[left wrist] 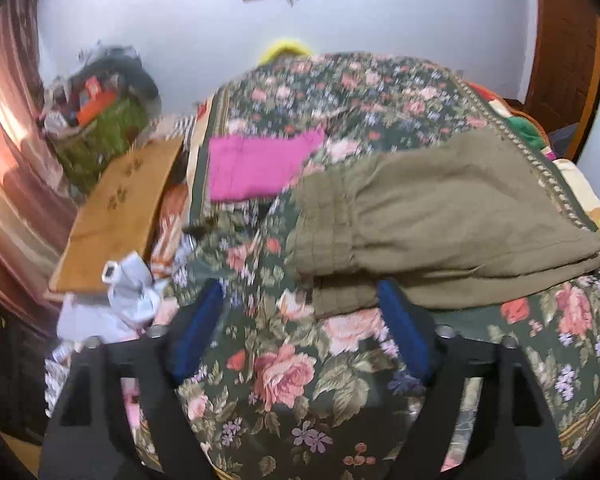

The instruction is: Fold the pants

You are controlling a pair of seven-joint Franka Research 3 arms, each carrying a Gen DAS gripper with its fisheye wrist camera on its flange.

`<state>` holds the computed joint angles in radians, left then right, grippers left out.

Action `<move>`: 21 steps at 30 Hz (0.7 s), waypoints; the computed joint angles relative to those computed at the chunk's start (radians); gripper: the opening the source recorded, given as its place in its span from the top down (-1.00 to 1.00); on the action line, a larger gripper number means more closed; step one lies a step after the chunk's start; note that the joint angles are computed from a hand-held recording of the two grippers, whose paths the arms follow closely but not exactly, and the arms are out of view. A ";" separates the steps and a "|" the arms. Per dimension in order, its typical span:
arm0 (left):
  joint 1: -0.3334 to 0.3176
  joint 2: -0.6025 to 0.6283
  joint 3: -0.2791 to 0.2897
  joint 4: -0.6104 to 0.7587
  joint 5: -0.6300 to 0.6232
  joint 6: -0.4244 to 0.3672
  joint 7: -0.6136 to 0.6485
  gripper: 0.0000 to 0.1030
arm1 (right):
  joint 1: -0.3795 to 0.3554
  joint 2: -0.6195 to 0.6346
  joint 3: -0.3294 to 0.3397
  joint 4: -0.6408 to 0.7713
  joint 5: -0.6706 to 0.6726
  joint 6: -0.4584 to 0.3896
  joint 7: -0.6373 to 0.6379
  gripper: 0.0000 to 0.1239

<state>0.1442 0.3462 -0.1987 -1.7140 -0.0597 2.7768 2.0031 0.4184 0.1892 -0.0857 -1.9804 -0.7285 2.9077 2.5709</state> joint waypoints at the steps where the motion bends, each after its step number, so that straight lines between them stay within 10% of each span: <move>1: 0.000 -0.003 -0.004 -0.001 -0.001 0.006 0.007 -0.77 | 0.005 0.005 0.001 0.016 -0.011 -0.002 -0.008 0.15; 21: -0.116 0.128 -0.015 0.111 0.200 -0.052 0.181 -0.90 | -0.046 0.300 0.171 0.378 0.563 -0.107 -0.735 -0.05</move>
